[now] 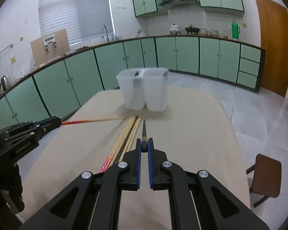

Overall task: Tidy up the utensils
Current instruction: 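Carry both chopsticks up and insert them into the white utensil holder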

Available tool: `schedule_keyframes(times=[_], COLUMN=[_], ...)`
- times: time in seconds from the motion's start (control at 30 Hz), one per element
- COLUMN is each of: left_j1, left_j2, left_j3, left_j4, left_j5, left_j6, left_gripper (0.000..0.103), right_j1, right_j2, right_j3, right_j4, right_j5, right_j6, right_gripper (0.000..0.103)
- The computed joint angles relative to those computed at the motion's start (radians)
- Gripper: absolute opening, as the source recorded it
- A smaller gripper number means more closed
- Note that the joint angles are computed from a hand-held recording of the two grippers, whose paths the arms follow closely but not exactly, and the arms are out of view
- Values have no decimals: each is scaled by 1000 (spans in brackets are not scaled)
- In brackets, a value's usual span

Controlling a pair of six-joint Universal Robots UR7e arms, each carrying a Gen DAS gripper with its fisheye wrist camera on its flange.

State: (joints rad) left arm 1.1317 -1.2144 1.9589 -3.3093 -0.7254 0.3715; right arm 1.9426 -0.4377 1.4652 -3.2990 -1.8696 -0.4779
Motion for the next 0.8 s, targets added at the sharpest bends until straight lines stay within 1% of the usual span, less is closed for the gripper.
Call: schedule_keyframes(times=[0.17, 0.3, 0.43, 0.6, 0.73, 0.8], left_j1=[-24, -32, -32, -33, -46, -54], left_j2=[1, 8, 17, 32, 47, 54], left_j3=[-40, -82, -134, -196, -238, -260], left_j4=[-55, -66, -37, 3, -3, -10], left_j5=[-20, -46, -80, -115, -133, -143], left_j6=[72, 118, 127, 135, 169, 187], left_gripper=[5, 5, 5, 5, 5, 5], right_j1=[5, 13, 21, 36, 50, 54], right_j2=[-7, -11, -6, 15, 27, 30], right_j3=[-45, -106, -181, -290, -343, -380], right_j4=[25, 82, 164, 254, 272, 294], right_j5=[42, 76, 80, 60, 62, 81], right_j6=[0, -5, -20, -64, -89, -89], right_gripper=[6, 6, 6, 6, 6, 6])
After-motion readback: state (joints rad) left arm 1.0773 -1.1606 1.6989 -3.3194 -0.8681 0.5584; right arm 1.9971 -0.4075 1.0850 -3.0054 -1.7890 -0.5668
